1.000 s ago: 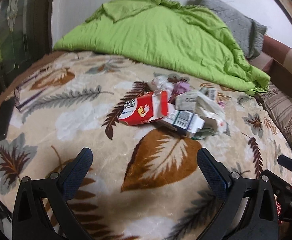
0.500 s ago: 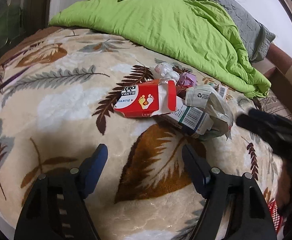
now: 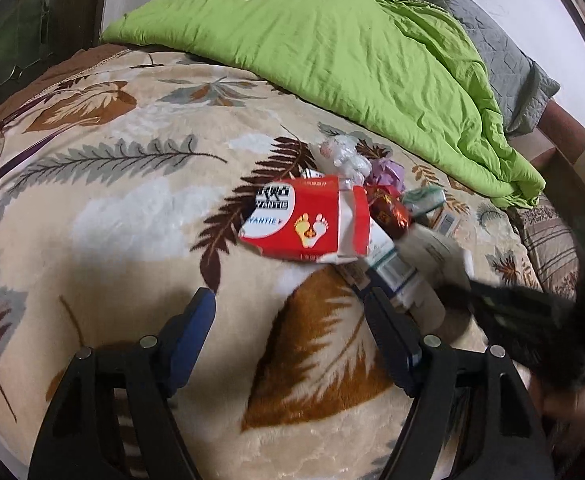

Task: Collect trash
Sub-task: 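Grasp the white sock and bag with the right tool while the left tool approaches the red box, then grasp the red-and-white box with the left tool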

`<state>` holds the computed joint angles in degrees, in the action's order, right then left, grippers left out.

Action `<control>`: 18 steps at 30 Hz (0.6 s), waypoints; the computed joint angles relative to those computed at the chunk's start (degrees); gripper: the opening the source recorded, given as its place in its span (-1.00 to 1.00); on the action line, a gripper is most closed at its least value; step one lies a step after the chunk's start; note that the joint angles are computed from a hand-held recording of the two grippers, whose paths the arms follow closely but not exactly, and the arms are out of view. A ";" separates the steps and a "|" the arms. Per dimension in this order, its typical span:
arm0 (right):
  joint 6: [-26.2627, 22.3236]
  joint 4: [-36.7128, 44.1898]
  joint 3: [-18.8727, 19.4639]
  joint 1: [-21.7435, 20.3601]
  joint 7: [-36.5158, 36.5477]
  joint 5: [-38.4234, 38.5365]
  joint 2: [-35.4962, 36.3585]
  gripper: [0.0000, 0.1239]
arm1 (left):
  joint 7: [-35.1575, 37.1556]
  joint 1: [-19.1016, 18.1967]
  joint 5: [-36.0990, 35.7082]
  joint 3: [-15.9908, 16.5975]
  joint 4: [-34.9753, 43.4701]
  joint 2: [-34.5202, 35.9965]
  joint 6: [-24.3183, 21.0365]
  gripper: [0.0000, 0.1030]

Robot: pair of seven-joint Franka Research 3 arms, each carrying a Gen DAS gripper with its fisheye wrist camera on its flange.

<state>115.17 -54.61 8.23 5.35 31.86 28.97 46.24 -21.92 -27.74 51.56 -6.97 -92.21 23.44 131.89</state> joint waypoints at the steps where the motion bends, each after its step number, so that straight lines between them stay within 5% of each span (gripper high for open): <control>1: 0.97 -2.88 0.49 -1.10 0.54 1.85 -1.81 -0.59 | 0.99 0.52 -0.62 -0.10 0.24 0.12 0.43 0.48; 6: 3.69 -14.16 1.70 -5.46 2.59 11.19 -8.92 -0.59 | 5.63 3.04 -3.70 0.26 2.00 1.17 1.72 0.48; 13: 3.71 -21.24 1.47 -8.12 -0.86 21.06 -12.39 -0.59 | 8.69 8.97 -12.90 0.76 0.43 4.39 17.26 0.50; 18: 3.48 -20.54 1.13 -8.33 0.19 22.84 -11.65 -0.58 | 1.57 4.58 -6.73 6.21 1.50 5.71 21.55 0.46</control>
